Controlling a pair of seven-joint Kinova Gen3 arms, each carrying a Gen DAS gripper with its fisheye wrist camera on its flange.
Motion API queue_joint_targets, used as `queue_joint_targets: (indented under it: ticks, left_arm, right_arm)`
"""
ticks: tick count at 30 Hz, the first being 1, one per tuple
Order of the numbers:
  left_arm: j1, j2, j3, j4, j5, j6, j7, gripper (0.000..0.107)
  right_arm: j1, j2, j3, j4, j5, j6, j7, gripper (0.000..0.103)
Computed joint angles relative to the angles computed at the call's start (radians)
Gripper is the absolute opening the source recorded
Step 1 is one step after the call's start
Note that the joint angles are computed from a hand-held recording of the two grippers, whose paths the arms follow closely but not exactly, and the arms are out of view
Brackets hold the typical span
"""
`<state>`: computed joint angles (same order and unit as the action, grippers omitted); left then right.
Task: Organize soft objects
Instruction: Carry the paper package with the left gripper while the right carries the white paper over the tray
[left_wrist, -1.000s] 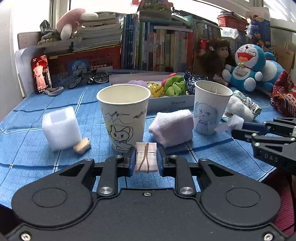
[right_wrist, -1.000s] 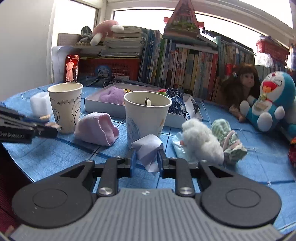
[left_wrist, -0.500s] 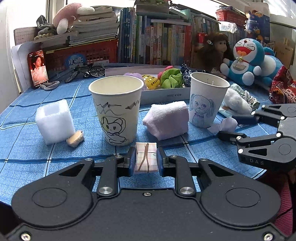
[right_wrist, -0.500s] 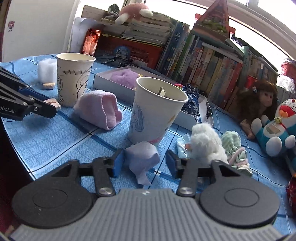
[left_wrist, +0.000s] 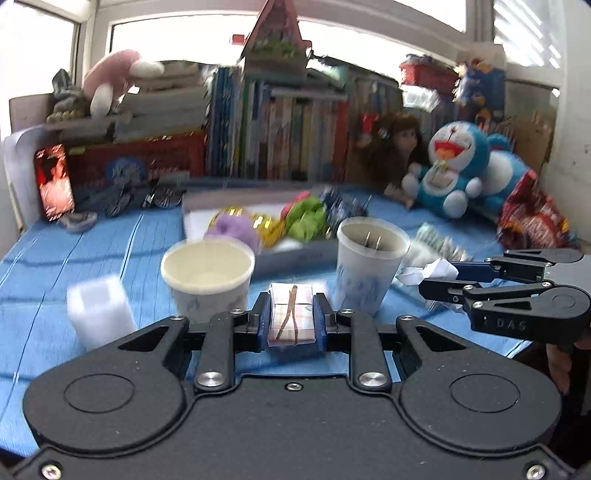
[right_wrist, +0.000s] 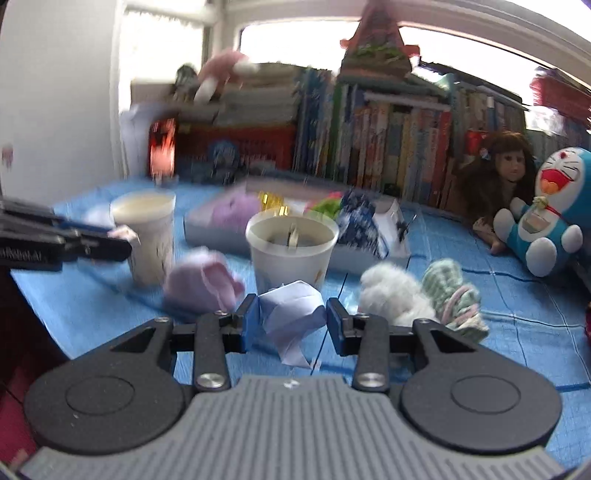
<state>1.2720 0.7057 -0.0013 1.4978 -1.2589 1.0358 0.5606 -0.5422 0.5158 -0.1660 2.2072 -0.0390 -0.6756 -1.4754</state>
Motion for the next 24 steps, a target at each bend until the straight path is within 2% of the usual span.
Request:
queue_joint_targets:
  ticks: [5,9,13,18,24]
  left_arm:
    - [-0.029,-0.050,-0.004,0.017,-0.035,-0.006,-0.011,0.023]
    - [-0.065,-0.078,0.003,0.007,-0.043,0.015,-0.059,0.023]
    - [-0.114,-0.113,0.012,0.006,-0.045,0.002,-0.090,0.023]
    - [-0.188,-0.136,0.018,-0.020,-0.015,-0.037,-0.159,0.023]
    - [-0.300,-0.142,0.014,-0.085,0.095,-0.144,-0.280,0.023]
  right_arm:
    - [0.103,-0.041,-0.053,-0.035,0.085,0.039,-0.153,0.046]
    - [0.132,-0.057,-0.052,-0.090,0.115,0.091,-0.233,0.046]
    - [0.153,-0.061,-0.050,-0.157,0.143,0.157,-0.282,0.046]
    - [0.192,-0.043,-0.073,-0.266,0.189,0.267,-0.357,0.046]
    - [0.291,0.013,-0.182,-0.439,0.288,0.449,-0.461,0.046]
